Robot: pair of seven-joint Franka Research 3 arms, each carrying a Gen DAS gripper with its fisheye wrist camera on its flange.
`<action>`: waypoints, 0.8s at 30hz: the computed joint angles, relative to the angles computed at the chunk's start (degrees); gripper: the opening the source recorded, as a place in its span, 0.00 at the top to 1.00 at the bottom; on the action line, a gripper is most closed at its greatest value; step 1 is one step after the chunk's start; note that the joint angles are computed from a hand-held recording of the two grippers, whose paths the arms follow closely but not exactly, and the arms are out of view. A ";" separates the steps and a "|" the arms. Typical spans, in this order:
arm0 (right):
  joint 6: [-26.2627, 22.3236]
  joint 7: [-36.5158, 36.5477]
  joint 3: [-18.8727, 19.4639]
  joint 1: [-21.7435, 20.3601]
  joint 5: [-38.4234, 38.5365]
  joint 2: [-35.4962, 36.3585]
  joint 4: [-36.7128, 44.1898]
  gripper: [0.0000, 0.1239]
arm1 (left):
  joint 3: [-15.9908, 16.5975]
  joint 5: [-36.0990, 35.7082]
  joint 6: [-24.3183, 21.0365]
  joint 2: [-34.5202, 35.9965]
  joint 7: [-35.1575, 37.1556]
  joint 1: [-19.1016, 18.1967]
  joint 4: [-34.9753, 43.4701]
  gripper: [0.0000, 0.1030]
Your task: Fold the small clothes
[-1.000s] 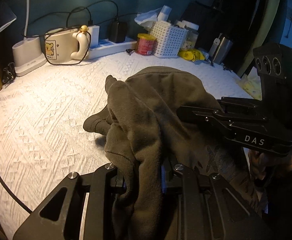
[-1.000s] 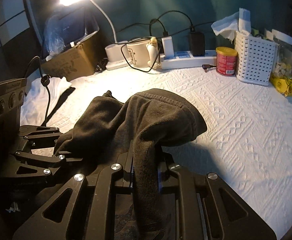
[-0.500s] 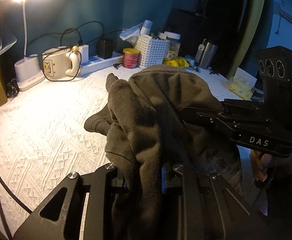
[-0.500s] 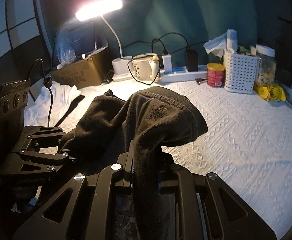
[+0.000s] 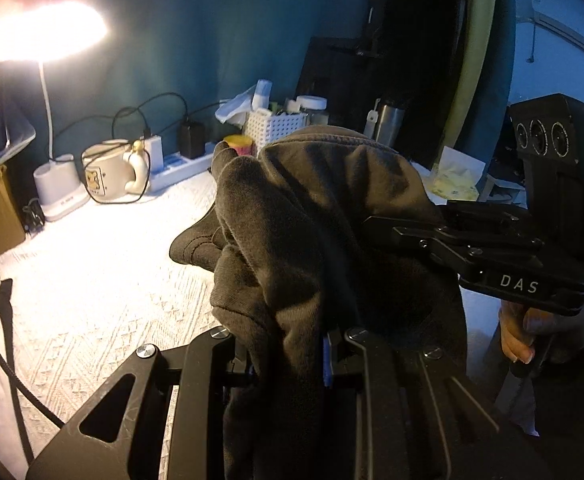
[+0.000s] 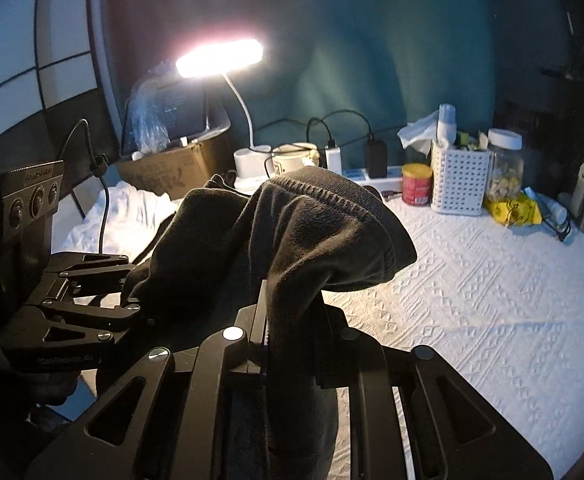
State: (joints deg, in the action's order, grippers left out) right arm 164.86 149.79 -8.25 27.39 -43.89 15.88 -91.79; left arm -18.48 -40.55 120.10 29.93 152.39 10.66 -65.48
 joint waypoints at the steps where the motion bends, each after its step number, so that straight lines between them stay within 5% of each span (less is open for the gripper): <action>1: -0.05 0.78 -0.37 0.47 -0.97 -0.39 -0.22 0.87 | -0.17 -0.41 0.23 -0.45 0.43 0.22 -0.55 0.79; 12: -3.16 12.20 2.33 0.84 -18.03 -5.44 -0.92 0.87 | 0.82 -11.59 2.01 -8.09 5.97 2.98 -9.01 0.80; 24: -5.30 7.06 7.36 0.25 -24.42 -4.87 6.64 0.87 | 4.26 -23.92 3.20 -13.33 11.95 3.78 -12.26 0.81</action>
State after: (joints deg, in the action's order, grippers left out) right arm 159.56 156.84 -0.90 27.64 -68.31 11.01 -85.15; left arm -14.21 -64.47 123.30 16.60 164.35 14.44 -77.74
